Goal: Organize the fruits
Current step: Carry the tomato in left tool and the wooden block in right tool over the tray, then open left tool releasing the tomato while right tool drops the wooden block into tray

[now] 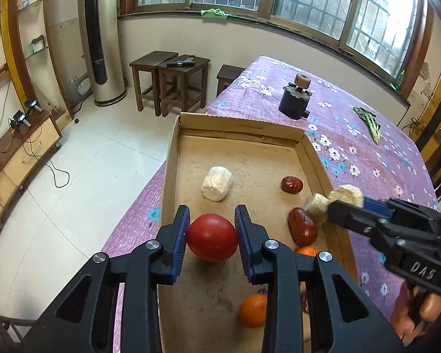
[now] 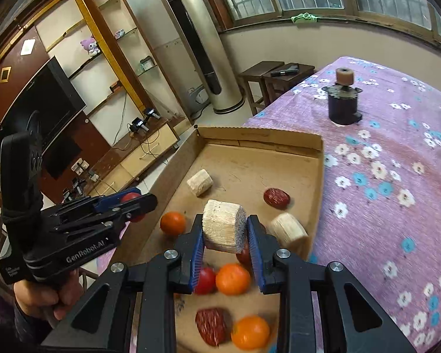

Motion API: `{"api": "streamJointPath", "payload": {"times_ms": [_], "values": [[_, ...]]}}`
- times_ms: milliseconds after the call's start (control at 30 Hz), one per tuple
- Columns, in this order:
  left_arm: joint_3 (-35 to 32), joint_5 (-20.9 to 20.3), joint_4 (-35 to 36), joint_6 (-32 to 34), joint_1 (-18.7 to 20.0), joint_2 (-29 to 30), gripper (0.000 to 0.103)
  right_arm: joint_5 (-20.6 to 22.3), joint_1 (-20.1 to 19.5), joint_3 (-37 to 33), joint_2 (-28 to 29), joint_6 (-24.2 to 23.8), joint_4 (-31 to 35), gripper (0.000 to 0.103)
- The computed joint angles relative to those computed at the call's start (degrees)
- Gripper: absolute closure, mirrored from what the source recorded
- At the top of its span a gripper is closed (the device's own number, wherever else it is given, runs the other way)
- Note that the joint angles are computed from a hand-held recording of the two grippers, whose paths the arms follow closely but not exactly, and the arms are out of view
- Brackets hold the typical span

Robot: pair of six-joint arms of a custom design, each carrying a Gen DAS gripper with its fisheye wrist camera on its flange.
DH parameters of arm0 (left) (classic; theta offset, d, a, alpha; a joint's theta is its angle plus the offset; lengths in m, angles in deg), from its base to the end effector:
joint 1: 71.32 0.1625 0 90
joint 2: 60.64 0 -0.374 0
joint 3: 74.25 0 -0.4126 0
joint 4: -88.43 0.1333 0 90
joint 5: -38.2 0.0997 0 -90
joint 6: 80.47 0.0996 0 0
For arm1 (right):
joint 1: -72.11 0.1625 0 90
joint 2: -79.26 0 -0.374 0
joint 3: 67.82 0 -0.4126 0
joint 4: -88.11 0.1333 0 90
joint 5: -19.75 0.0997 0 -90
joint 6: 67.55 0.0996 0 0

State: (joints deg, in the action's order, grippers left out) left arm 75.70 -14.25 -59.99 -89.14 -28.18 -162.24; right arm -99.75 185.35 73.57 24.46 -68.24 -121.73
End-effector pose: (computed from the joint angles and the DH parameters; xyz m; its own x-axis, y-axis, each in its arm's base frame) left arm -0.0943 -0.3542 0.1602 -0.7211 0.3984 -0.5669 0.6168 0.7418 -0.2633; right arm 0.2238 -0.3077 0.0384 -0.9022 -0.1046 0.4184 -0.3409 0.7672 -0.5433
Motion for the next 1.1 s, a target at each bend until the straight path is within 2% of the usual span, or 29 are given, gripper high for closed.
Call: {"api": "streamJointPath", "payload": {"times_ms": [100, 267, 400, 533, 867, 967, 1100], "values": [[-0.4, -0.7, -1.5, 0.5, 0.4, 2.0, 0.074, 0.7, -1.1, -2.2, 2.0, -0.8, 0.3, 0.075], [-3.2, -1.0, -5.3, 1.6, 2.6, 7.9, 0.074, -0.5, -2.3, -5.2, 4.7, -2.4, 1.9, 0.075], [-4.6, -0.3, -6.0, 1.3, 3.7, 11.2, 0.074, 0.0, -3.0, -6.6, 6.0, -3.5, 4.0, 0.075], [-5.5, 0.4, -5.3, 0.8, 4.7, 13.1, 0.074, -1.5, -2.8, -8.5, 8.2, -5.3, 5.7, 0.075], [-7.2, 2.0, -0.8, -1.7, 5.3, 15.2, 0.07, -4.2, -2.2, -11.1, 10.1, -6.8, 11.1, 0.071], [-7.6, 1.5, 0.4, -2.3, 5.5, 15.2, 0.069, -5.0, -1.7, -11.3, 10.3, -7.1, 10.6, 0.059], [-7.2, 1.7, 1.7, -3.4, 4.9, 14.0, 0.063, -5.9, -1.1, -10.9, 10.4, -7.3, 10.1, 0.059]]}}
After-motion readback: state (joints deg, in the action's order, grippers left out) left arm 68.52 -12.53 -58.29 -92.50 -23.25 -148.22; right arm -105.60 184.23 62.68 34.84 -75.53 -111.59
